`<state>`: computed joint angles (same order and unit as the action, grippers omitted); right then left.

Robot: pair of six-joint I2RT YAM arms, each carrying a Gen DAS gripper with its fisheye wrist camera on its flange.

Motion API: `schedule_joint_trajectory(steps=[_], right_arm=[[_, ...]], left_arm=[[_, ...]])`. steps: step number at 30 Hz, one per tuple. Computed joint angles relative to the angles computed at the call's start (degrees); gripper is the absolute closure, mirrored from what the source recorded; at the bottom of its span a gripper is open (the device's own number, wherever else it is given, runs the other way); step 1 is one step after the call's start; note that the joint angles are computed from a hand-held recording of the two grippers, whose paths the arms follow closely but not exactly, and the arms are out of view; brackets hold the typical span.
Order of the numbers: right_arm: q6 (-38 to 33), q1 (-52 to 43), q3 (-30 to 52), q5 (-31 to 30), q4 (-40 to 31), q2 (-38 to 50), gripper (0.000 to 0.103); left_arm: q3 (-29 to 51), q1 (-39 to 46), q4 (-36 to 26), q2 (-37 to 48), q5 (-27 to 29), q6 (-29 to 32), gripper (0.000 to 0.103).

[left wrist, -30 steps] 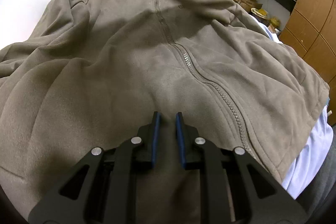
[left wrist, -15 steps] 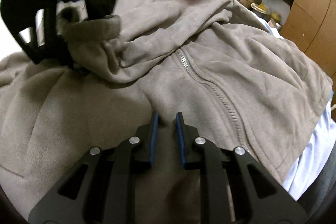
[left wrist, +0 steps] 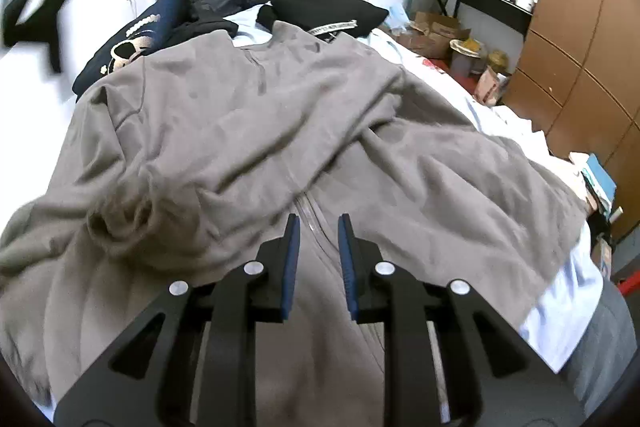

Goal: Fold large clothes

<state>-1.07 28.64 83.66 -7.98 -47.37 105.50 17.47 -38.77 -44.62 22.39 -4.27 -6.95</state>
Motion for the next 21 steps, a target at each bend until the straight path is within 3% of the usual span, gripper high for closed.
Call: schedule_joint_trajectory(steps=[3, 5, 7, 10, 13, 16, 21], right_arm=[[-1.58, -8.69, -3.84, 1.91, 3.78, -1.49, 0.032], [-2.12, -13.36, -4.76, 2.86, 5.11, -0.92, 0.041], [-2.29, -19.00, -6.83, 3.05, 8.73, 0.43, 0.063], [-2.21, -26.05, -9.49, 2.19, 13.48, 3.01, 0.086], [-1.56, -31.81, -12.06, 4.87, 20.30, 8.23, 0.100], [-1.54, -36.72, -12.58, 7.64, 25.35, 13.95, 0.103], [-0.86, -40.50, -8.97, 9.66, 29.80, 25.06, 0.103]], left_arm=[[0.68, 5.65, 10.51, 13.61, 2.48, 5.21, 0.083], [1.35, 11.55, 17.15, 21.30, 5.39, 8.88, 0.083], [2.24, 17.12, 22.20, 28.49, 9.52, 10.52, 0.083], [2.93, 25.17, 28.73, 38.46, 14.93, 13.39, 0.086], [2.65, 27.81, 33.37, 45.12, 15.82, 13.96, 0.092], [1.95, 28.41, 38.32, 50.03, 13.62, 13.85, 0.095], [1.56, 34.97, 47.53, 61.19, 17.35, 15.46, 0.095]])
